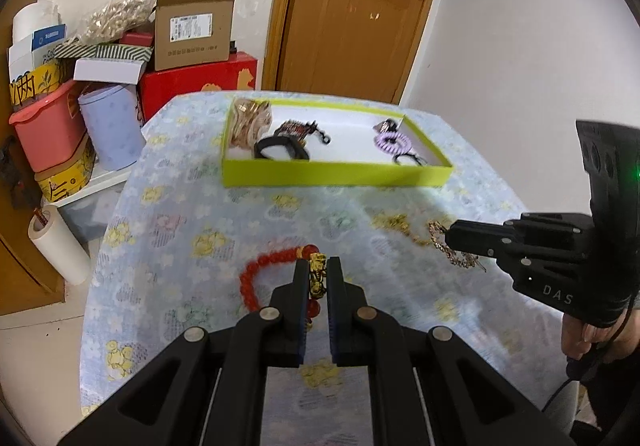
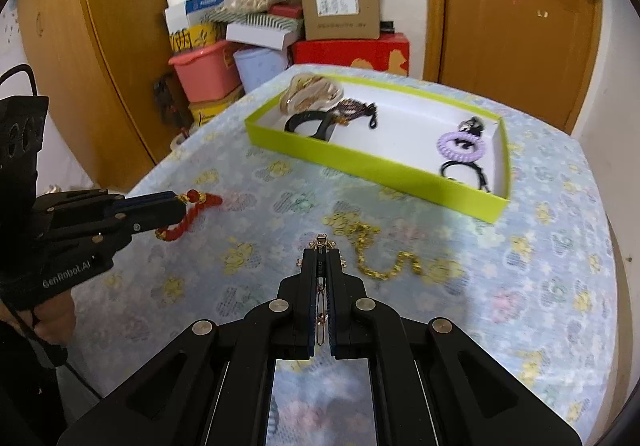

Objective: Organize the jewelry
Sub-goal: 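Carry the red bracelet into the tray with the left tool while the right tool carries the pendant there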

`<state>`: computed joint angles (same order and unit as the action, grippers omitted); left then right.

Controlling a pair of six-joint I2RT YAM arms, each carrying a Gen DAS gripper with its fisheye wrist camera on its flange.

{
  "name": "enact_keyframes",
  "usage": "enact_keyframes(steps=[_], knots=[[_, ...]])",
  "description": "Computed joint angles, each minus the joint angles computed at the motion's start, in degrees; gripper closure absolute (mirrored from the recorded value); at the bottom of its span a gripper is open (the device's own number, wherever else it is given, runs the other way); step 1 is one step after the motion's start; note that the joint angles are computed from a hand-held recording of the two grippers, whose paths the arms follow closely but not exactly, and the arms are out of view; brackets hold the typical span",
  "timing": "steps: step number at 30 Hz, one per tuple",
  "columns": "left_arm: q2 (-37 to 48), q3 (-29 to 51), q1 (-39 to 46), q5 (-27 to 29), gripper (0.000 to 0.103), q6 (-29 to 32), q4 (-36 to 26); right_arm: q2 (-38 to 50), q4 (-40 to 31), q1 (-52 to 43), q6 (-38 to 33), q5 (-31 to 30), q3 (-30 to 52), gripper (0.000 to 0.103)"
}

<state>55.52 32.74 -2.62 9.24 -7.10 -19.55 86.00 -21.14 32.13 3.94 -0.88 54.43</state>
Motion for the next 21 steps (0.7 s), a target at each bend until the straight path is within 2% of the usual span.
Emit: enact_keyframes(steps=[11,21], knots=[[1.14,7.69,-4.44,-1.9,0.095,-1.36,-3.31,-5.76,-2.92,-3.17,-2.13,0.09,1.04,0.099],[8.71,16.01,-4.44,-1.1,0.095,-0.66,-2.78,-3.51,-3.61,-6.6,-4.76,-1.12,4.64,0.099]])
